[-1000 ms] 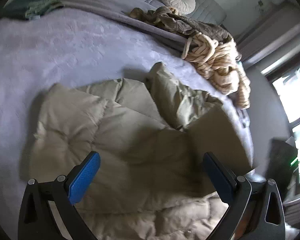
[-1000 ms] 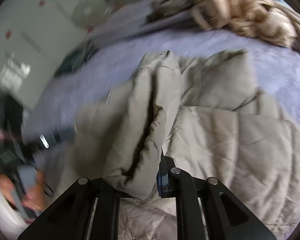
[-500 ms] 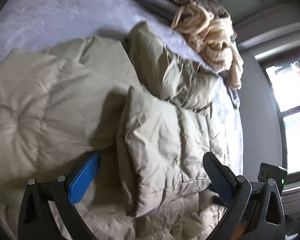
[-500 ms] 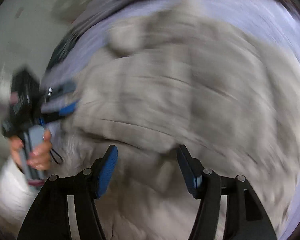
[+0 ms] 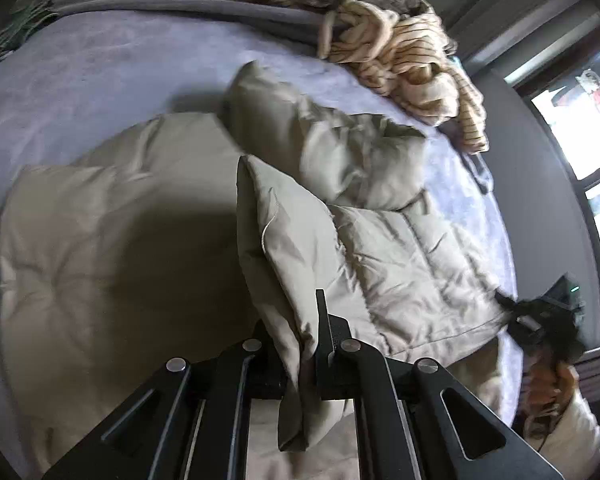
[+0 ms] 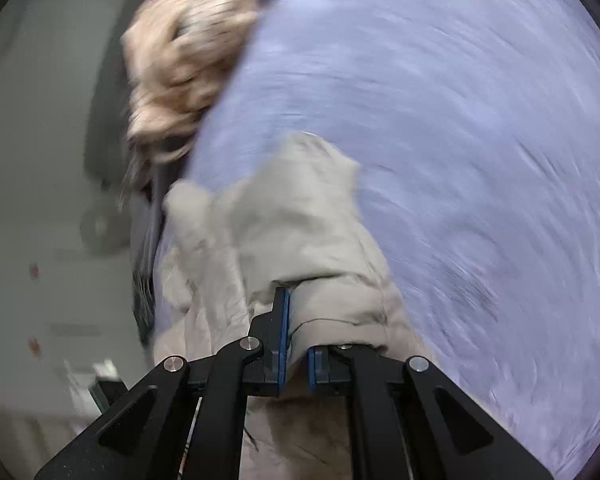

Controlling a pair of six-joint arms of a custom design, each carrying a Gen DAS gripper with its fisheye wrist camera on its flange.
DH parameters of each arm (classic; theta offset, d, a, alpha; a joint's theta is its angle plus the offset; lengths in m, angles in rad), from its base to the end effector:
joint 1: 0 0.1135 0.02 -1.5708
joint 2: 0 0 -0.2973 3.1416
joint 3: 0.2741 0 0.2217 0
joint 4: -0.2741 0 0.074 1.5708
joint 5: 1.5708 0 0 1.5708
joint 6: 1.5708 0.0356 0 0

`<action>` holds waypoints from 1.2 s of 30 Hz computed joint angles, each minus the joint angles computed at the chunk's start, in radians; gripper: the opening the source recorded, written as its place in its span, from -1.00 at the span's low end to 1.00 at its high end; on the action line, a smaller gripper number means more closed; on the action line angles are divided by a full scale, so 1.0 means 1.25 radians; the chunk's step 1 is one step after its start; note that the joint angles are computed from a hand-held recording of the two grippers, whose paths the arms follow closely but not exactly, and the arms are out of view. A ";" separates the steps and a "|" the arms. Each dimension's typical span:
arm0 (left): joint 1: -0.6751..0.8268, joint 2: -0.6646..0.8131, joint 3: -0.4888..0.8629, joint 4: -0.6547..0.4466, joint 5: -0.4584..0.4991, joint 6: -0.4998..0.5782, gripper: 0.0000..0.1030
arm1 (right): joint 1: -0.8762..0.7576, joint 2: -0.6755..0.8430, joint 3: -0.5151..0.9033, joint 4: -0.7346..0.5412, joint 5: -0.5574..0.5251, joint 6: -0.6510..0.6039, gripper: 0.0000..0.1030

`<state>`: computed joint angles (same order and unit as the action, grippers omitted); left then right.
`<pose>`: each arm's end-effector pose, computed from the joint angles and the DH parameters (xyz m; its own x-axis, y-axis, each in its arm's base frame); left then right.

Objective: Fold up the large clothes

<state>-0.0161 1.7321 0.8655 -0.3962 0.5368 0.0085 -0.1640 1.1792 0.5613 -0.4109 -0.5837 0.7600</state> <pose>0.2830 -0.0228 0.1835 -0.9513 0.0226 -0.3073 0.1769 0.8566 -0.4847 0.1697 -0.0082 0.2247 -0.7120 0.7005 -0.0486 0.4777 0.5340 0.6976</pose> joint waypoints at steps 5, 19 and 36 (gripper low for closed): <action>0.016 0.075 -0.042 0.068 -0.050 0.011 -0.79 | 0.088 0.104 0.001 0.010 0.084 -0.054 -0.85; 0.103 -0.085 -0.035 0.041 -0.168 0.054 -0.35 | -0.212 -0.051 0.166 -0.406 -0.127 -0.409 0.35; -0.075 0.045 -0.108 0.208 -0.281 -0.013 -0.35 | -0.103 0.336 0.087 0.081 0.040 -0.181 -0.77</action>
